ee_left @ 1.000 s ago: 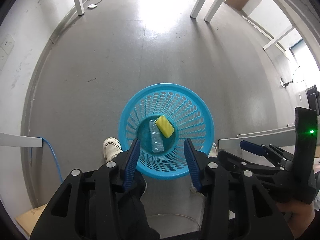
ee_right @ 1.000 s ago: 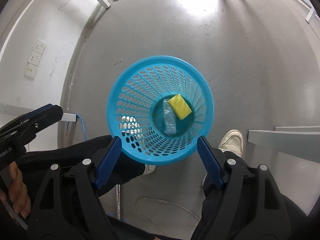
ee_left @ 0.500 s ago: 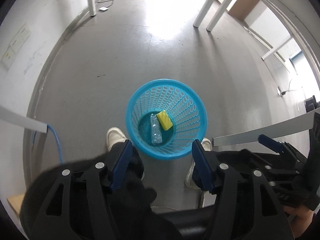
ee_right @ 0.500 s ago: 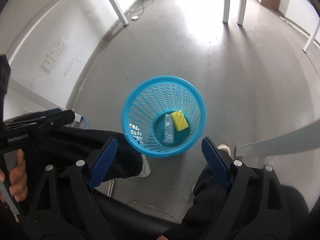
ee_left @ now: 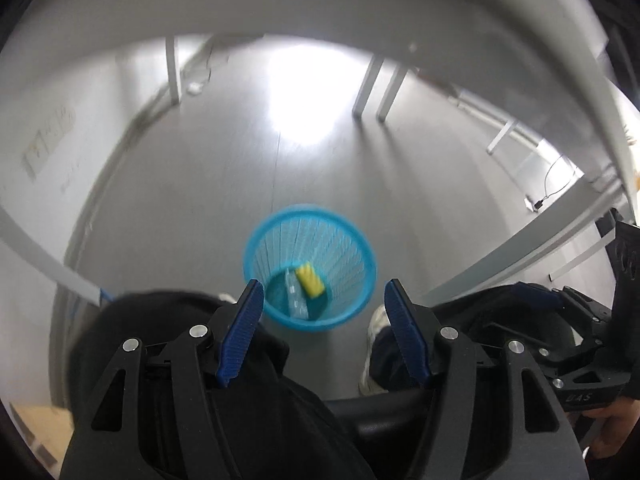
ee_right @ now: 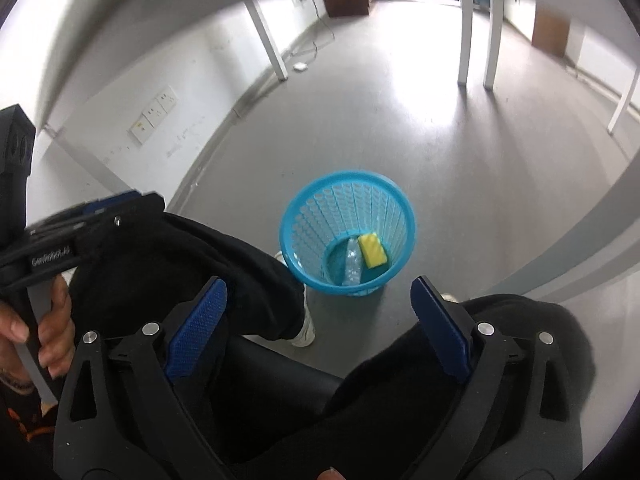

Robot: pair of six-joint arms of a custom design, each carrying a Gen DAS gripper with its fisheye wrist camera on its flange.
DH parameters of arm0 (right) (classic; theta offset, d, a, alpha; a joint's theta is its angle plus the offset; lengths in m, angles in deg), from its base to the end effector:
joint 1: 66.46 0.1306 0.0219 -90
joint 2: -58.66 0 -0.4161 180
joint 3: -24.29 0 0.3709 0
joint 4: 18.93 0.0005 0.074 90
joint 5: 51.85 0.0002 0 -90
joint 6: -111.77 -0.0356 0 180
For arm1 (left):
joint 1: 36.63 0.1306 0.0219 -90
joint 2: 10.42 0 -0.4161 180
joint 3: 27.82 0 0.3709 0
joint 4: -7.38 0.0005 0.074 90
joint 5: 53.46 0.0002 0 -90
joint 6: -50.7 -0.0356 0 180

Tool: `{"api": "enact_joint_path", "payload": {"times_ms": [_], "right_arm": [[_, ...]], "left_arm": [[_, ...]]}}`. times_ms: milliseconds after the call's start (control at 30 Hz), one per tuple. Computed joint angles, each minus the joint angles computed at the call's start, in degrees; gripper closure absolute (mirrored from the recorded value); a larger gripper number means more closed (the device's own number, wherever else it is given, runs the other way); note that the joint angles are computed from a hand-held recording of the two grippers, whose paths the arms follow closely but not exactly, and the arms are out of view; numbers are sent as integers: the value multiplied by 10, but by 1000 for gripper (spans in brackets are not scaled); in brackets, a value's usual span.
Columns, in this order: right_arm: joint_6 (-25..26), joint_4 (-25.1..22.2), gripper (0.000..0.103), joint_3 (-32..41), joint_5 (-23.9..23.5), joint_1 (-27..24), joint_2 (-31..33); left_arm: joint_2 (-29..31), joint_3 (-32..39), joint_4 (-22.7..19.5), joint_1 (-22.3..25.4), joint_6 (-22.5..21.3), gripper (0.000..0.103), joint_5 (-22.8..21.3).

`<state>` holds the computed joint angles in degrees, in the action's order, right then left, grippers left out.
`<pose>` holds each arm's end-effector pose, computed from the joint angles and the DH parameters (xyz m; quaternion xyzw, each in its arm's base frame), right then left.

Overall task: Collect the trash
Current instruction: 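Raise both tools back up toward the remaining trash on the table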

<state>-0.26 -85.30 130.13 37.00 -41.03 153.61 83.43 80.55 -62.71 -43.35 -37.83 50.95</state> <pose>0.4370 0.2080 0.5248 -0.0313 0.9544 0.1282 0.2678 0.4657 -0.0643 0.5492 0.0805 0.9450 -0.1405 0.2843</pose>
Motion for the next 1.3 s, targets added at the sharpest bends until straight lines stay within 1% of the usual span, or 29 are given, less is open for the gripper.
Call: {"api": "enact_joint_path", "payload": {"times_ms": [133,233,267,367,500,633,733,833,933,1000,1133,1200,1300], "right_arm": [[1,17,9,0,23,9,-32],[8,25,9,13,49,17,-51],[13,28,9,23,51,19,-54],[24,34,9,53,60,25,-56],[40,40,9,98,71,26,-46],[53,46,9,145,83,23,-31],[62,38,9,188,88,20,-14],[71,33,9,234,86,7,9],[79,26,9,272,77,-4,30],[84,25,9,282,77,-8,35],[90,6,9,354,70,-23,78],[93,-13,9,394,65,-30,103],[99,-48,9,461,59,-43,144]], "left_arm": [[-25,-7,20,9,-5,40,22],[-30,9,10,26,10,39,69],[-31,15,10,30,13,39,74],[-41,28,27,33,14,38,68],[-39,63,38,39,17,33,71],[-29,112,51,37,11,30,55],[-16,150,57,27,13,26,34],[3,196,59,21,13,23,23],[28,247,44,15,13,22,13],[45,277,29,15,14,22,12],[83,338,-4,12,18,22,10],[93,352,-13,13,19,22,16],[108,370,-21,11,19,22,13]]}}
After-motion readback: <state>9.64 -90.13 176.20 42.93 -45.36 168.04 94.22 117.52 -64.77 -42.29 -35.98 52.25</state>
